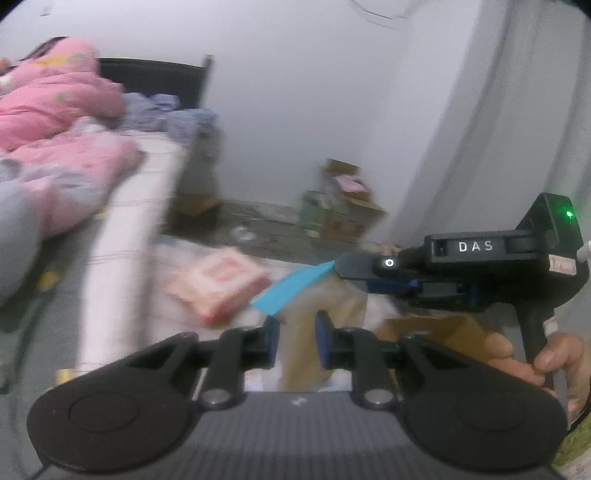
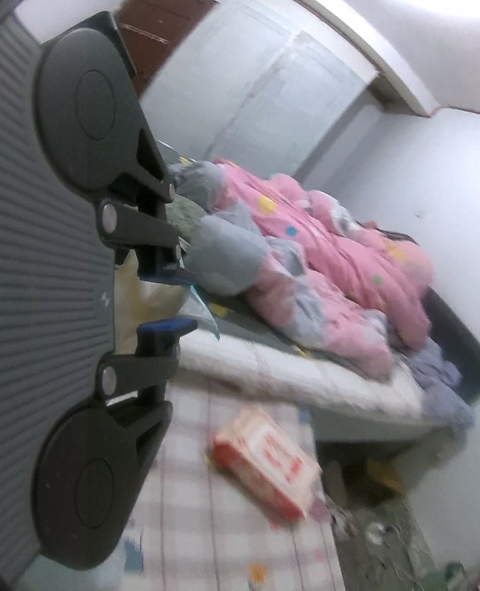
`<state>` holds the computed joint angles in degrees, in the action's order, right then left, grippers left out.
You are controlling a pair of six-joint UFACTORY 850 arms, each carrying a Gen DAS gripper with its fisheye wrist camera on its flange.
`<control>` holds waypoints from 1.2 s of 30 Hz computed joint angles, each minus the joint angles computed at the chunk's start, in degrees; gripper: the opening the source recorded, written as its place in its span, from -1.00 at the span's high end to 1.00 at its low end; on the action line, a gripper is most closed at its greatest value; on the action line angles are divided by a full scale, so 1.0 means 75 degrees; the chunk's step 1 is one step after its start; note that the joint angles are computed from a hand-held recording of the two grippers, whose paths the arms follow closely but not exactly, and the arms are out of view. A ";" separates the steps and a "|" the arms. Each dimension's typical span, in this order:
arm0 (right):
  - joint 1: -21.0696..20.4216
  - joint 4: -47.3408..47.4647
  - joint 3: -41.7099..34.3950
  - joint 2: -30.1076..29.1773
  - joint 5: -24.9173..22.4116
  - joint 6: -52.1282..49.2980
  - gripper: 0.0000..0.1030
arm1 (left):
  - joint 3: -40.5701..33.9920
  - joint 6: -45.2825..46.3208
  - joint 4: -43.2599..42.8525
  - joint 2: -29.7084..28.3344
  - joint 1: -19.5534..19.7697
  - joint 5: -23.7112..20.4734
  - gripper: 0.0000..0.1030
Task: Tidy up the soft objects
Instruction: 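Carry the clear plastic bag over the cardboard box with the left tool, then open the left tool to drop the clear bag into the box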
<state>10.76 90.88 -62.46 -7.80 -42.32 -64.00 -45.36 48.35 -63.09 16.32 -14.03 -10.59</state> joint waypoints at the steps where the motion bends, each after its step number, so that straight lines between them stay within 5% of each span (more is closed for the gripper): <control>1: -0.0210 -0.0014 0.0203 0.0225 0.0010 -0.0017 0.66 | -0.0149 -0.0035 0.0006 -0.0157 -0.0276 0.0029 0.61; 10: -0.2738 -0.0960 0.1508 0.1334 -0.0081 0.0472 0.66 | -0.1751 -0.0652 0.0302 -0.2264 -0.2260 -0.0065 0.60; 20: -0.4666 -0.1624 0.1579 0.0382 0.0081 0.0243 0.66 | -0.4067 -0.3176 0.2493 -0.5007 -0.3250 -0.0868 0.60; 32: -0.4177 -0.2386 0.0423 -0.1479 0.2275 -0.0083 0.63 | -0.6501 -0.6360 0.5449 -0.7404 -0.3497 -0.1687 0.44; 36: -0.3981 -0.1671 0.0339 -0.1654 0.2804 -0.0940 0.62 | -0.6414 -0.6801 0.5852 -0.7300 -0.3504 -0.1246 0.09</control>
